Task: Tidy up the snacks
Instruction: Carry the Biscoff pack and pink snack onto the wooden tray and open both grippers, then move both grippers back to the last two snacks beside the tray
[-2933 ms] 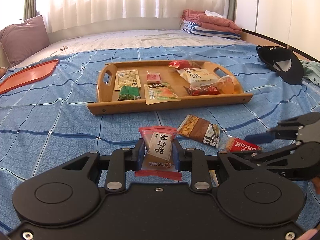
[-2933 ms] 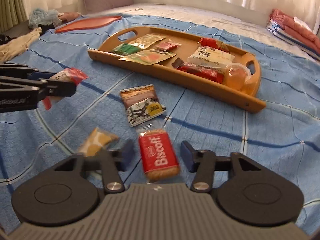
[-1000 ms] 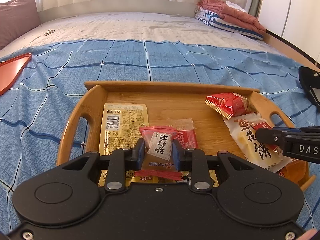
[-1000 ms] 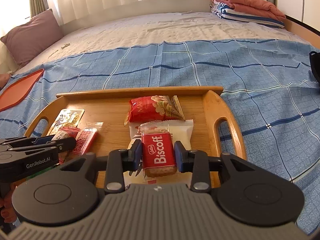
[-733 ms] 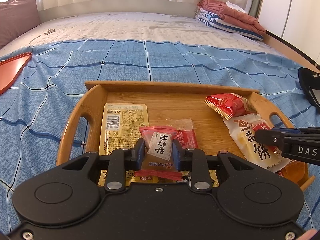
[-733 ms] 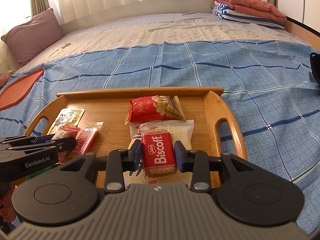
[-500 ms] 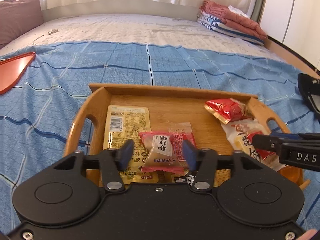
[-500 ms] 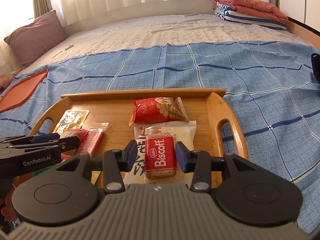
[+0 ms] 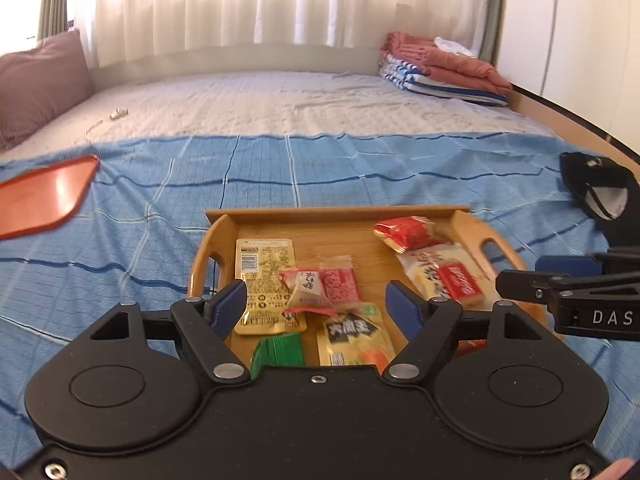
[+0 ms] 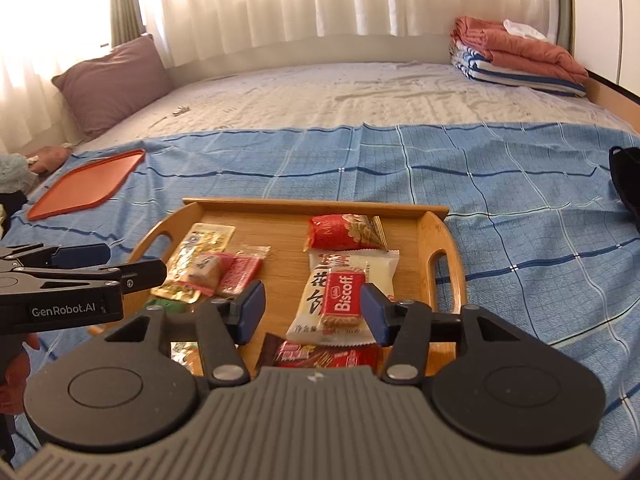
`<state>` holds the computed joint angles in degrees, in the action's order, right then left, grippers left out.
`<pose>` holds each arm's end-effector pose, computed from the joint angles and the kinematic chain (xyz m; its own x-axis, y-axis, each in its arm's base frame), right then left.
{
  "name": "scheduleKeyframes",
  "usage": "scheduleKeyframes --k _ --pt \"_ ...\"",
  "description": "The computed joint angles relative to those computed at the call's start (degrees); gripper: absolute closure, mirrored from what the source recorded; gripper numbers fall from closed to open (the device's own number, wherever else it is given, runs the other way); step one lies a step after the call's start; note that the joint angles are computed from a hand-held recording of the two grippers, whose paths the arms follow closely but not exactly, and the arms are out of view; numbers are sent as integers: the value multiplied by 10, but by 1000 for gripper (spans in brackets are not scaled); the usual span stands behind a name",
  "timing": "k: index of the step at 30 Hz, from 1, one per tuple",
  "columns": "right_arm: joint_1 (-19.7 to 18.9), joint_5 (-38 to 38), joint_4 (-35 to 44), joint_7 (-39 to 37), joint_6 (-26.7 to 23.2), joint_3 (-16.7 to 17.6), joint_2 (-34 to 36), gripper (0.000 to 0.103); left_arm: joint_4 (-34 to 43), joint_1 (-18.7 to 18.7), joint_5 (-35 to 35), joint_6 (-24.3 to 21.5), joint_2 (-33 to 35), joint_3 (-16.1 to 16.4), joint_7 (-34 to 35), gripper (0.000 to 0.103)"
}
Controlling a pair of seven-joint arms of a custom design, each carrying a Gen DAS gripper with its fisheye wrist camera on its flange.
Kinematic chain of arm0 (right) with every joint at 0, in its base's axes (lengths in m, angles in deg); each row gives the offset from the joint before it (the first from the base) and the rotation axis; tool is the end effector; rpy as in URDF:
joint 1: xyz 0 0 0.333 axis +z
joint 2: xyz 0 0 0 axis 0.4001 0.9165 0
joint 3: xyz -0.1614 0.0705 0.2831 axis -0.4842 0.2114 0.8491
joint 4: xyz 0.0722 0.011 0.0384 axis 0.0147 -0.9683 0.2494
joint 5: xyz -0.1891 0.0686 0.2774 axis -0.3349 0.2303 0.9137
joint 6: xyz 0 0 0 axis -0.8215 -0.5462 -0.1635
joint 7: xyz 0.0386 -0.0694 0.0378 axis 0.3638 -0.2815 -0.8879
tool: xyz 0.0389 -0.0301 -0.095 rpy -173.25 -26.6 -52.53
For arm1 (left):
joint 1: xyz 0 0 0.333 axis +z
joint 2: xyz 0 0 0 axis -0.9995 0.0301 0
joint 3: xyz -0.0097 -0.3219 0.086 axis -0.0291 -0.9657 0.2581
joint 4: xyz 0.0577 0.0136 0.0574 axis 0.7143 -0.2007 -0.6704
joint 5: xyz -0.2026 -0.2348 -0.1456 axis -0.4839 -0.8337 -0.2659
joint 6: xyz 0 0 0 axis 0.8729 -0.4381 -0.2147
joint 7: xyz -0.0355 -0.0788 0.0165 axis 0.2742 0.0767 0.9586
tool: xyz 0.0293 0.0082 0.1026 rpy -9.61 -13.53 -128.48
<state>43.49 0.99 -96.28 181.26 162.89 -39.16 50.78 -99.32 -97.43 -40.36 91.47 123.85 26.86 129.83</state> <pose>0.6069 0.1630 0.4549 -0.2487 -0.9602 -0.1274 -0.5880 0.2542 -0.7679 0.7460 -0.2391 0.4792 -0.5690 -0.8218 0.0307 -0.5219 0.3320 -0.7858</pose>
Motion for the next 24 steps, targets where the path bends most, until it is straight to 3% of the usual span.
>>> scheduleKeyframes --k 7,15,19,24 --pt "7 -86 -63 46 -15 25 -85 30 -234 79 -63 101 -148 -77 88 25" --pt "-21 -179 -129 133 -14 86 -159 26 -385 179 -216 119 -262 -172 238 22" --pt "-37 -225 -161 187 -9 119 -180 24 -425 184 -271 111 -298 -170 290 21" --pt "-31 -279 -194 247 -31 150 -187 22 -450 142 -270 99 -315 -124 304 19"
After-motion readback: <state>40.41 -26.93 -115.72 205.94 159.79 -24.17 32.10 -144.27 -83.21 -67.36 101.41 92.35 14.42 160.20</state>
